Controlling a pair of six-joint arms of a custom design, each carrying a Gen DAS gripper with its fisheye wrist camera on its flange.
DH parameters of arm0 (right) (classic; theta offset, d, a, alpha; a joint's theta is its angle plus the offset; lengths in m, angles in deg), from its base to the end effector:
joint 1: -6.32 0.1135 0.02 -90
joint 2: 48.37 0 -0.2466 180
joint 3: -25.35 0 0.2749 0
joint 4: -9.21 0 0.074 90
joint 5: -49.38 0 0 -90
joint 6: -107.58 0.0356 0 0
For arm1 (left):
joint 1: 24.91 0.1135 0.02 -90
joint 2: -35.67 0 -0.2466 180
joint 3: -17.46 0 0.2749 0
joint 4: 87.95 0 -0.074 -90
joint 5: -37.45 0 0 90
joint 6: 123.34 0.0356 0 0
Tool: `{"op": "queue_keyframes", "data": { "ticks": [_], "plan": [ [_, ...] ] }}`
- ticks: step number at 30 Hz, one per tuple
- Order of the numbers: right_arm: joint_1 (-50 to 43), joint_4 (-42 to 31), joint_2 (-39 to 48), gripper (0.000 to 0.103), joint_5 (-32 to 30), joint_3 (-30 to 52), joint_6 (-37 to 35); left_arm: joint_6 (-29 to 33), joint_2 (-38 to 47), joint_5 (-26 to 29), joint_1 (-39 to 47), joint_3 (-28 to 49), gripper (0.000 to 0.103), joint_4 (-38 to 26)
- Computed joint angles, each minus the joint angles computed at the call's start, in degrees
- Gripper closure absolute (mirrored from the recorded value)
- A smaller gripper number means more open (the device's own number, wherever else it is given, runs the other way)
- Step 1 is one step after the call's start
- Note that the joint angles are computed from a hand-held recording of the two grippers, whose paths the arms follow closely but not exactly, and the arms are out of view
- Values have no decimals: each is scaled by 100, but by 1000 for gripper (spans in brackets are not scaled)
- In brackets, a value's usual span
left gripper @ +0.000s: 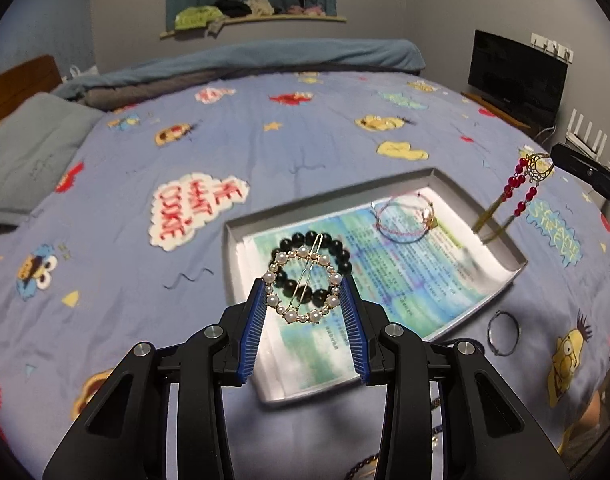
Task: Organize jewelry
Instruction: 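Place pearl brooch and red earrings into the grey box, opening both tools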
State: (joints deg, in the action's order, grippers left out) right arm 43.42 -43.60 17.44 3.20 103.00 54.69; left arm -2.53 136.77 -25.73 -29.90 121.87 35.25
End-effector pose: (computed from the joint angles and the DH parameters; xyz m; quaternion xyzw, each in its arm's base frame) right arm 0.2249 0.1391 0.3295 0.1549 0.8441 -0.0385 0.5118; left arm 0.4019 -0.0512 0.2863 0.3531 0.8567 -0.1466 0.3462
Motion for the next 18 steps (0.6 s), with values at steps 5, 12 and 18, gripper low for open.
{"op": "queue_keyframes", "data": {
  "ticks": [5, 12, 18],
  "plan": [
    [-219, 276, 296, 103, -557, -281, 70, 31, 282, -264, -188, -132, 64, 78],
    [-452, 323, 569, 103, -1011, -617, 358, 25, 666, -489, -261, -88, 64, 5],
    [-667, 296, 738, 103, -1240, -680, 471, -3, 918, -548, -271, 140, 64, -164]
  ]
}}
